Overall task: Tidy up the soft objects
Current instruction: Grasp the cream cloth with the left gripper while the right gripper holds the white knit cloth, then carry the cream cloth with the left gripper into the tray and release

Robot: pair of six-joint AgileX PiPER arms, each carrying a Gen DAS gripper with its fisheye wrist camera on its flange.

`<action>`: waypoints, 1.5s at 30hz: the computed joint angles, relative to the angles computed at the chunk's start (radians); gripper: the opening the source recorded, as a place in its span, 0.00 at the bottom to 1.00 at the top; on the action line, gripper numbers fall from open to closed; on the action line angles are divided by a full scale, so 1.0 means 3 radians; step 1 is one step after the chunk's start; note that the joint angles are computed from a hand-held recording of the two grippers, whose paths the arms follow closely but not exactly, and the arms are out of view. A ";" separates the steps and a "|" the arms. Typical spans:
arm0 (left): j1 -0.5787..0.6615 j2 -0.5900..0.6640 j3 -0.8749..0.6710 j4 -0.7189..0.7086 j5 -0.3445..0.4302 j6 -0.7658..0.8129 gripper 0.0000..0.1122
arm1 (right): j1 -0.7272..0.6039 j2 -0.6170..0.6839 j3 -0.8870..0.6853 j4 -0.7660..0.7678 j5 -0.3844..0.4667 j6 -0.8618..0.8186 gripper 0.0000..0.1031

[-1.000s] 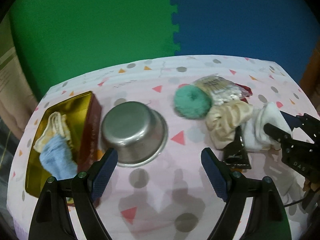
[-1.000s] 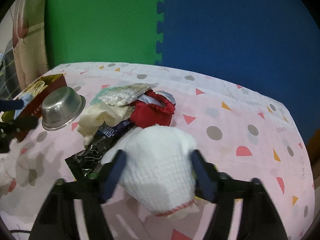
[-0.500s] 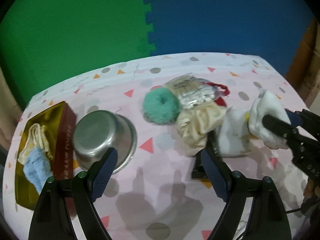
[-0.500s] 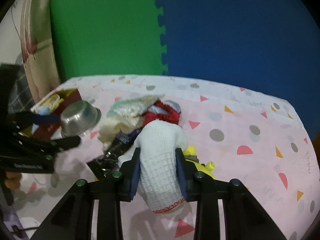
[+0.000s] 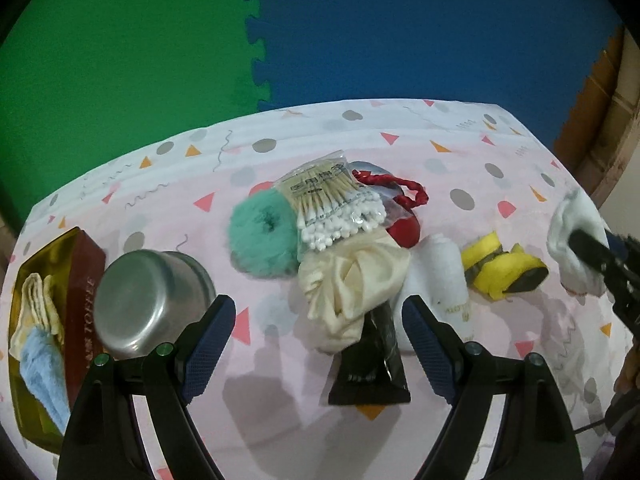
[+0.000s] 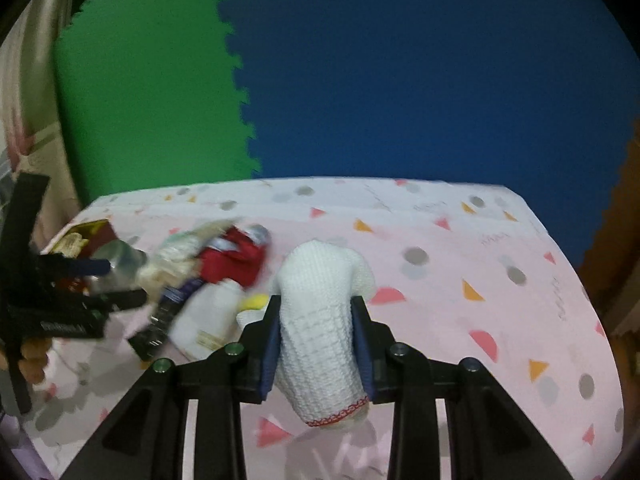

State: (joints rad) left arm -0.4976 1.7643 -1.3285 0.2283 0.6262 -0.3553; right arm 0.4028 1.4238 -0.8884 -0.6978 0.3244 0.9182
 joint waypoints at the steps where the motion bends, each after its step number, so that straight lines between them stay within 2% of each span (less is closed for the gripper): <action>1: 0.0003 0.0033 -0.0037 -0.0009 0.0016 -0.0002 0.72 | -0.0040 0.0006 0.0028 -0.0040 0.0002 0.0065 0.32; 3: 0.0016 0.0094 -0.0114 -0.0062 0.0054 0.0028 0.68 | -0.0161 0.0009 0.0098 -0.0047 -0.0069 0.0149 0.32; 6: 0.0030 0.0182 -0.0219 -0.0145 0.0133 0.0087 0.58 | -0.0230 0.0058 0.0124 -0.0369 0.0013 0.0468 0.32; 8: 0.0071 0.0240 -0.0285 -0.0341 0.0198 0.0251 0.42 | -0.0345 0.0109 0.0139 -0.0270 -0.0038 0.0381 0.32; 9: 0.0094 0.0268 -0.0309 -0.0413 0.0221 0.0305 0.39 | -0.0381 0.0141 0.0142 -0.0260 -0.0038 0.0362 0.32; 11: 0.0155 0.0269 -0.0300 -0.0656 0.0196 0.0493 0.25 | -0.0443 0.0205 0.0172 -0.0259 -0.0079 0.0375 0.32; 12: 0.0176 0.0265 -0.0301 -0.0734 0.0201 0.0544 0.22 | -0.0449 0.0213 0.0188 -0.0286 -0.0094 0.0412 0.32; 14: 0.0187 0.0254 -0.0320 -0.0779 0.0239 0.0600 0.08 | -0.0457 0.0240 0.0206 -0.0327 -0.0127 0.0457 0.32; 25: 0.0272 -0.0178 -0.0167 -0.0924 0.0418 0.0820 0.06 | -0.0463 0.0321 0.0207 -0.0389 -0.0196 0.0572 0.32; 33: 0.0354 -0.0591 -0.0079 -0.0684 0.0532 0.0588 0.06 | -0.0478 0.0340 0.0208 -0.0350 -0.0223 0.0553 0.32; 38: 0.0588 -0.0748 -0.0110 -0.0559 0.0655 0.0510 0.06 | -0.0481 0.0346 0.0204 -0.0318 -0.0229 0.0524 0.32; 45: 0.1200 -0.0800 -0.0199 -0.0404 0.0759 0.0555 0.06 | -0.0481 0.0356 0.0198 -0.0305 -0.0229 0.0517 0.32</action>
State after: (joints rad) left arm -0.1377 1.5244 -1.3883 0.1072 0.8538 -0.1888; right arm 0.2585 1.5305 -0.8292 -0.7895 0.2559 1.0732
